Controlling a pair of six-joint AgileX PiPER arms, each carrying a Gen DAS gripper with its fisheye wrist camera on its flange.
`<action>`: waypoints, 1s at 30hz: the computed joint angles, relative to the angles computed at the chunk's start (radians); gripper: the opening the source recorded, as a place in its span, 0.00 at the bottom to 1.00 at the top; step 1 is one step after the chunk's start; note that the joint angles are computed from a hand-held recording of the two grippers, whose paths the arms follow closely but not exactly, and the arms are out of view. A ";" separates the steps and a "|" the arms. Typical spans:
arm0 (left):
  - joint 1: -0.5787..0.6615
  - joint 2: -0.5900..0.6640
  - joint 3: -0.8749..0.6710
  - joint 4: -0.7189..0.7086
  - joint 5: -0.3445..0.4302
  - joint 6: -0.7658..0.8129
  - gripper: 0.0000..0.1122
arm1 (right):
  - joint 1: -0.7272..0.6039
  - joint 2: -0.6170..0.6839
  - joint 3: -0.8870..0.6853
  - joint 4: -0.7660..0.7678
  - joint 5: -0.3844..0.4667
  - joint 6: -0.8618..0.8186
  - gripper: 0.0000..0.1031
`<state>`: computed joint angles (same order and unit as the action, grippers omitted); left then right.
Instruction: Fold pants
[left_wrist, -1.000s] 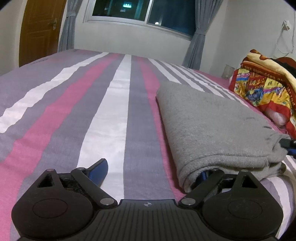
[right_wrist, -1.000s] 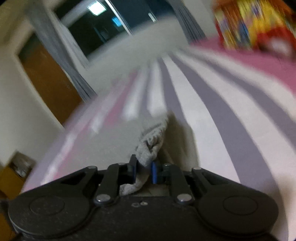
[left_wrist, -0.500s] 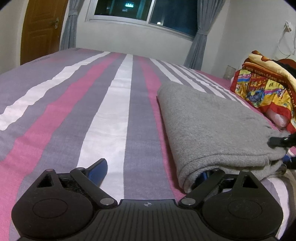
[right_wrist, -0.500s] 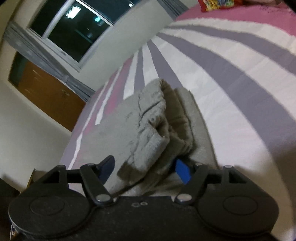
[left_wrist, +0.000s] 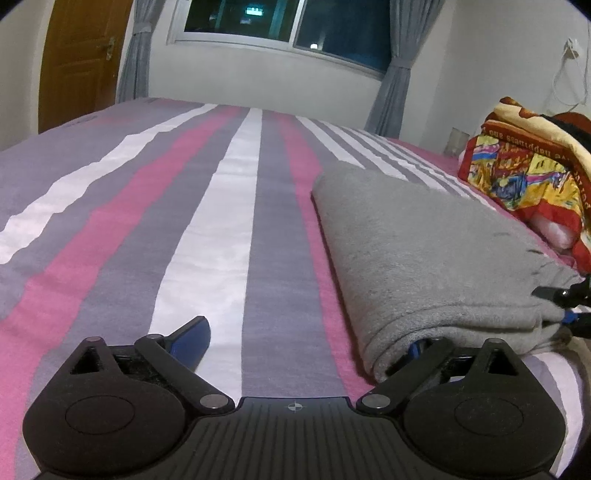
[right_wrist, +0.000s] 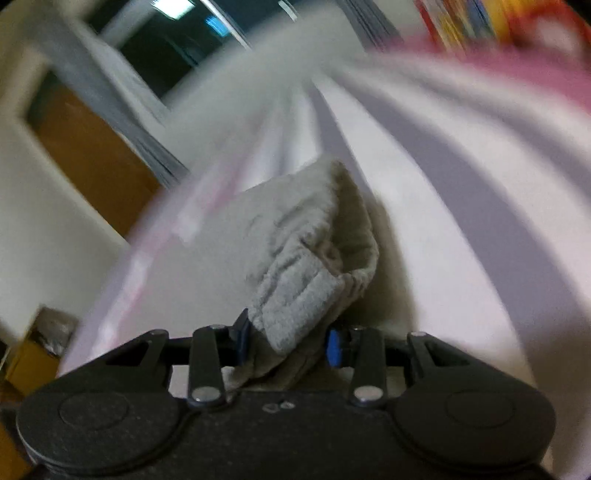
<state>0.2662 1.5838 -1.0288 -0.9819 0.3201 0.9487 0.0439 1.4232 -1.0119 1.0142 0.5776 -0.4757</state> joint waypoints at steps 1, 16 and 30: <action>0.002 0.000 -0.001 -0.003 0.003 0.000 0.86 | -0.001 -0.015 0.020 0.036 -0.010 -0.046 0.36; -0.027 -0.032 -0.020 0.307 0.031 -0.292 0.89 | -0.048 -0.003 -0.046 -0.116 0.092 0.031 0.55; -0.001 0.147 -0.331 0.363 0.333 -0.393 0.92 | 0.095 -0.017 -0.129 -0.567 -0.101 0.268 0.74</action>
